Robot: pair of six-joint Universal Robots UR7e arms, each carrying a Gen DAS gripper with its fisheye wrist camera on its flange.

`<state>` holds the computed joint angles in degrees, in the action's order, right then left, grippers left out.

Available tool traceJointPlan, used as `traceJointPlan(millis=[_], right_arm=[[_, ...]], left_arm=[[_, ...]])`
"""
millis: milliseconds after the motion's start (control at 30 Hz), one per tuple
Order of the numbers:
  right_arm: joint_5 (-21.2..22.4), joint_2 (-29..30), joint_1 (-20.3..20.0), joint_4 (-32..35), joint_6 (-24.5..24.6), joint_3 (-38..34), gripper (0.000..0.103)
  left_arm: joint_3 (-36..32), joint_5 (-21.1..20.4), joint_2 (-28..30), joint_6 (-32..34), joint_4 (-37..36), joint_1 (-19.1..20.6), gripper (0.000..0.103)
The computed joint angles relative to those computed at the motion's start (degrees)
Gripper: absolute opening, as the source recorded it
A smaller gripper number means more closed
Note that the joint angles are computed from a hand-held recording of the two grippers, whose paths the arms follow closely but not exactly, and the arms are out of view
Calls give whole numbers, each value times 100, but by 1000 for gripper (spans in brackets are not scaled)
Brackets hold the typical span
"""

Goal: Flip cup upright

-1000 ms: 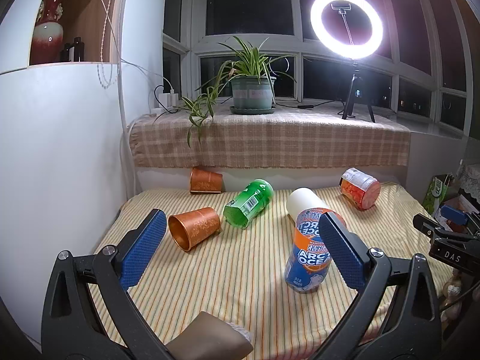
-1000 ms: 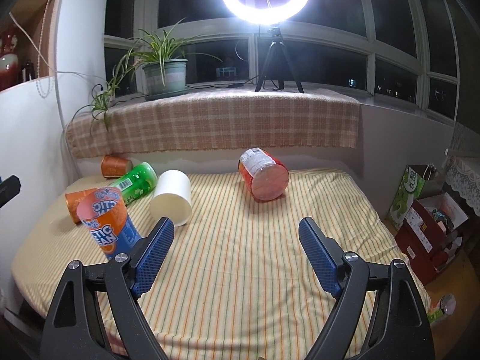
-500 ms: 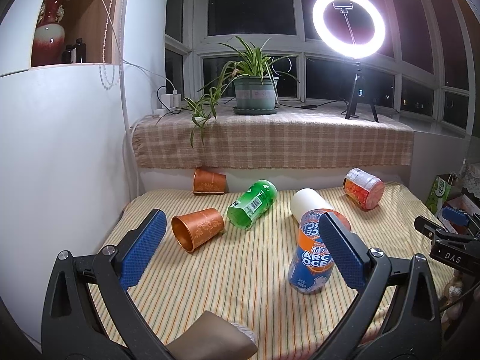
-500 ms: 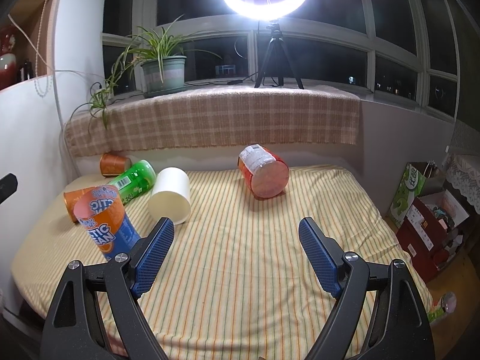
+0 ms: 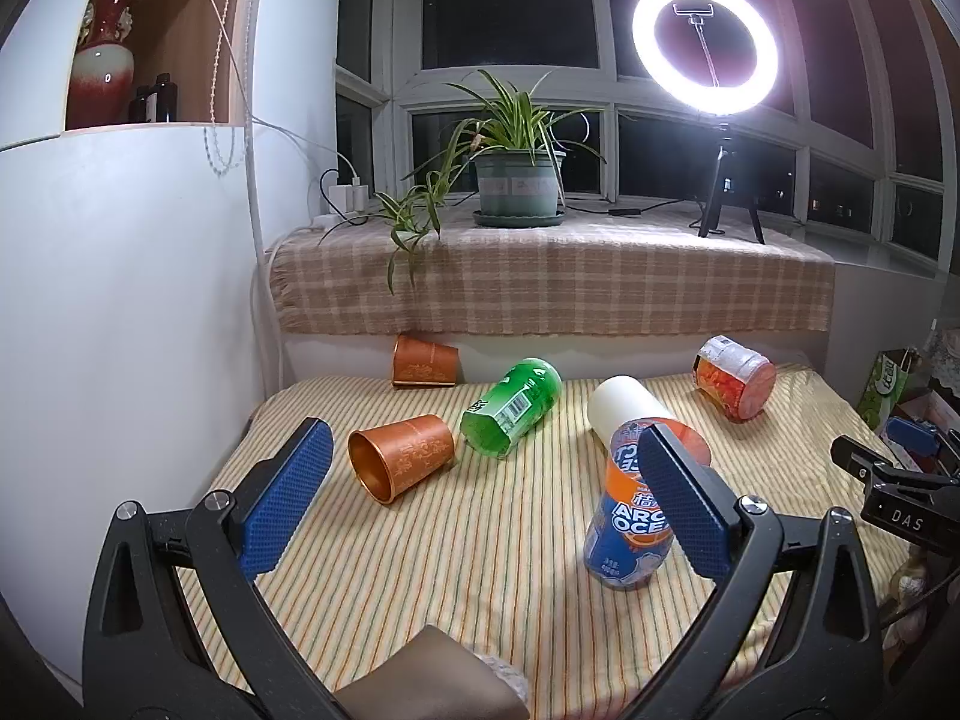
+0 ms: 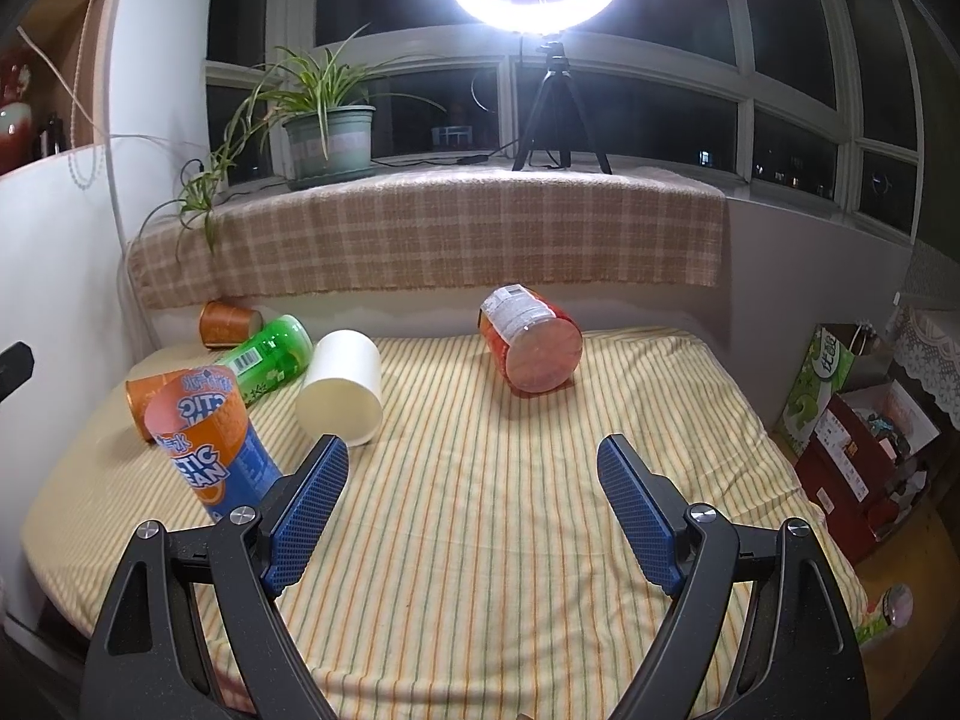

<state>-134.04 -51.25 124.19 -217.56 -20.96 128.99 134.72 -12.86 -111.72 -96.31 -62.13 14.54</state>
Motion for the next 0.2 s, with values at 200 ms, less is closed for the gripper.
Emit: traceJointPlan(millis=[200], right_arm=[[-14,33,3,49,32,-31,85]], left_arm=[[27,39,8,-2,35,1,103]])
